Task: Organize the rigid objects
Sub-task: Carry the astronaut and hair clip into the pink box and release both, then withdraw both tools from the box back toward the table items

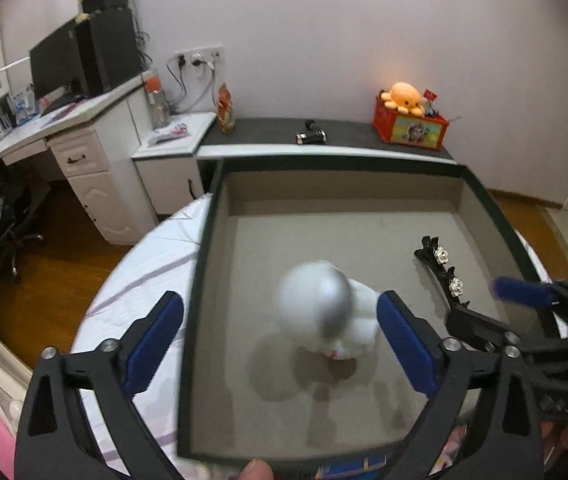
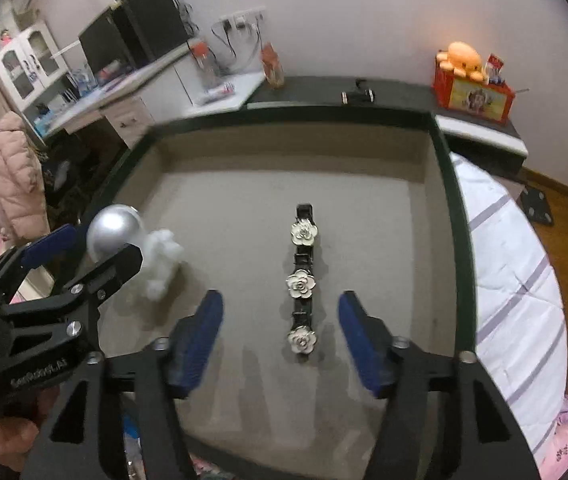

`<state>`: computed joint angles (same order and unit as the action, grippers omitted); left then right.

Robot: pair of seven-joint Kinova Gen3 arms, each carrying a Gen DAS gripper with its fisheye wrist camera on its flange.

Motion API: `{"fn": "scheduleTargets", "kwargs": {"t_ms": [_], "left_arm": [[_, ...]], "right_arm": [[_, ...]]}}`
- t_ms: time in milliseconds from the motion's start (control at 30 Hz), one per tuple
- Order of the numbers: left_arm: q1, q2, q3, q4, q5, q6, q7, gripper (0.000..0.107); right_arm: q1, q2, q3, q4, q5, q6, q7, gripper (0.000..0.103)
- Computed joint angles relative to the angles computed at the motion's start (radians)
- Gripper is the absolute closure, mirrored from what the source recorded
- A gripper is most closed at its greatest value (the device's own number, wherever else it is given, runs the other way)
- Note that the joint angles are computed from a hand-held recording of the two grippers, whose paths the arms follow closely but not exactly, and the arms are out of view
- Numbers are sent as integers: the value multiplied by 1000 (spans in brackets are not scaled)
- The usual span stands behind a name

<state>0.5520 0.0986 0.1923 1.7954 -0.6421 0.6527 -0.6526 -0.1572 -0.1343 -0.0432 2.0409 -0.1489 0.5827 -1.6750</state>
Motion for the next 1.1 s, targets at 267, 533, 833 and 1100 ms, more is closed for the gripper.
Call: {"fn": "scheduleTargets", "kwargs": {"t_ms": [267,533,833,1100], "left_arm": [[-40,-257,110,183,-180,-6,239,5],[-123,-499,274,292,-161,74,340,5],[-161,-678,398,279,10,211,239,5],[-196,-797,448,281,171,265,163,5]], "right_arm": [[247,-288,-290,75,91,32,-192,16],[266,-626,-333,148,39,134,-291,15],[311,-869,-367,121,8,331,-316,15],[353,-1025,-441,88,-16,443,-369,15]]}}
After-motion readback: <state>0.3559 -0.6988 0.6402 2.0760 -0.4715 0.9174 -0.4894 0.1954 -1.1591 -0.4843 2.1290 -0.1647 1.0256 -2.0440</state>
